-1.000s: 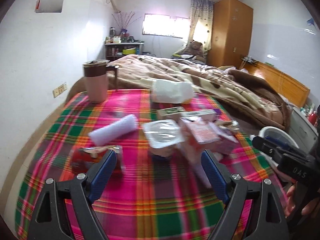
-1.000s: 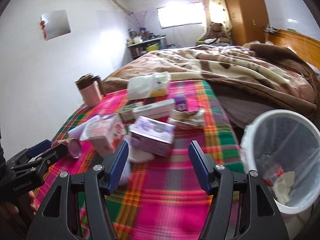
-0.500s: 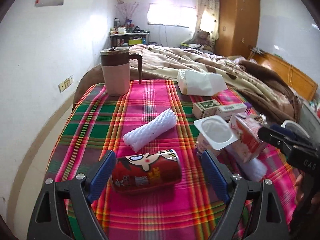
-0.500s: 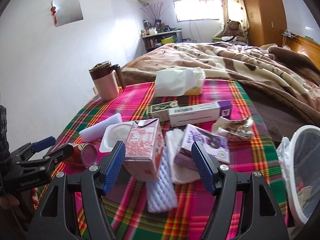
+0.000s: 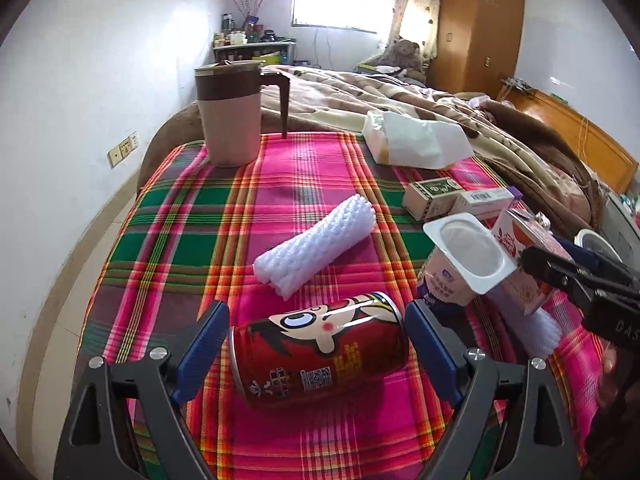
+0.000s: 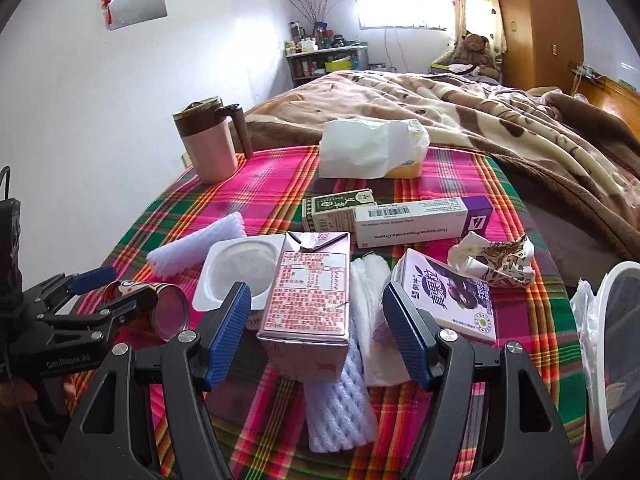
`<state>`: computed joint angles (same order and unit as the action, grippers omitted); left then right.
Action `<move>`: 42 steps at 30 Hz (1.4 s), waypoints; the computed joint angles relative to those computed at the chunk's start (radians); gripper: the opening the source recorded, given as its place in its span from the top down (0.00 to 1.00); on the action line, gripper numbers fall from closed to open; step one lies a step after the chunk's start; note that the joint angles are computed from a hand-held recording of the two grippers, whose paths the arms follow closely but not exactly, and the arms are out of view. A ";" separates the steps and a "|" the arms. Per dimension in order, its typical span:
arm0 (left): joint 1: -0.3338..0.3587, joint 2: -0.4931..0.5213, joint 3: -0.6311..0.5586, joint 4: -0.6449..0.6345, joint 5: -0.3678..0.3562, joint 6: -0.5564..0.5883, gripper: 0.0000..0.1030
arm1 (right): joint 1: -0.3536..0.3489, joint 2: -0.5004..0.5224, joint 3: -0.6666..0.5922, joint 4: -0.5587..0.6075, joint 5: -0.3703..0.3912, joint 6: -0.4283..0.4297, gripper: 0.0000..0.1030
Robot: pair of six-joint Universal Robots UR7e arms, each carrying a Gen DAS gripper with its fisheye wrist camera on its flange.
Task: Collect trash
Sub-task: 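Grasp the red can with left tool while right tool grasps the juice carton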
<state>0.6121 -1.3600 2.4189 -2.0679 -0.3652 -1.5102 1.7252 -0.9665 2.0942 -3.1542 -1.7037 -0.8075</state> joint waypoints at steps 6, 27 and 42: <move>-0.004 0.021 0.036 -0.220 -0.046 0.141 0.12 | -0.005 -0.005 0.000 -0.003 -0.003 0.006 0.42; 0.062 0.121 -0.029 -0.324 -0.085 0.274 0.12 | -0.028 -0.024 0.012 0.005 -0.007 0.002 0.63; 0.045 0.147 -0.067 -0.197 -0.096 0.141 0.44 | -0.050 -0.050 0.023 0.034 0.028 -0.007 0.63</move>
